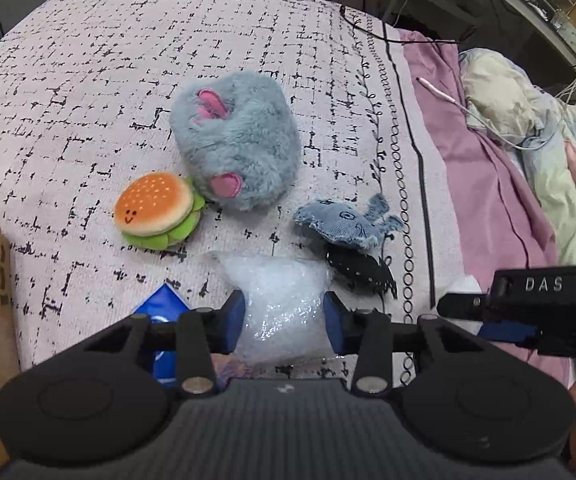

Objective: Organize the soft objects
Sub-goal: 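Carry the plastic bag and white bundle over the cardboard box with both tools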

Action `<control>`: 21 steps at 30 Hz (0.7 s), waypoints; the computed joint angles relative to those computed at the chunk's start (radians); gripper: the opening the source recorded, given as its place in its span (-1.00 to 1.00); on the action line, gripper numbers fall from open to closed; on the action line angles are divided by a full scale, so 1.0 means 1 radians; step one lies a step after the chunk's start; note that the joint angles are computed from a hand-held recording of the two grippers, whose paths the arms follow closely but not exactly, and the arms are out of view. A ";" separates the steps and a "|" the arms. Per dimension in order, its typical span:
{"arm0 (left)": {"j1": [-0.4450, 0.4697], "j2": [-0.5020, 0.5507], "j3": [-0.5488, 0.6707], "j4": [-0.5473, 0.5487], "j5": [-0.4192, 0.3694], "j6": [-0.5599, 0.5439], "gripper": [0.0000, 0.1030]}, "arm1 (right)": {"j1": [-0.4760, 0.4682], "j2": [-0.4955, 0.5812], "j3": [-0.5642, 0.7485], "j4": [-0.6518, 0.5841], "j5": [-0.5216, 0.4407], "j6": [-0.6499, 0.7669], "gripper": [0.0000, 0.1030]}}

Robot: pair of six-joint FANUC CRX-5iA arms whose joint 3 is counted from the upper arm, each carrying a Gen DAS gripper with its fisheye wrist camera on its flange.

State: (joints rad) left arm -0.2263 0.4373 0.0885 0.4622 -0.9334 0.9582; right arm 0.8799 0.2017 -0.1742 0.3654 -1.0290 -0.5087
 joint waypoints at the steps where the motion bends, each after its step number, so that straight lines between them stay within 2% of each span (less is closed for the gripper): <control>1: 0.004 -0.011 -0.012 0.009 0.002 -0.007 -0.21 | 0.008 -0.004 -0.005 0.017 -0.002 -0.012 -0.10; 10: 0.035 -0.108 -0.104 0.072 0.037 -0.070 -0.22 | 0.062 -0.037 -0.032 0.147 -0.030 -0.088 -0.10; 21: 0.083 -0.222 -0.196 0.167 0.069 -0.149 -0.22 | 0.131 -0.019 0.021 0.258 -0.095 -0.077 -0.10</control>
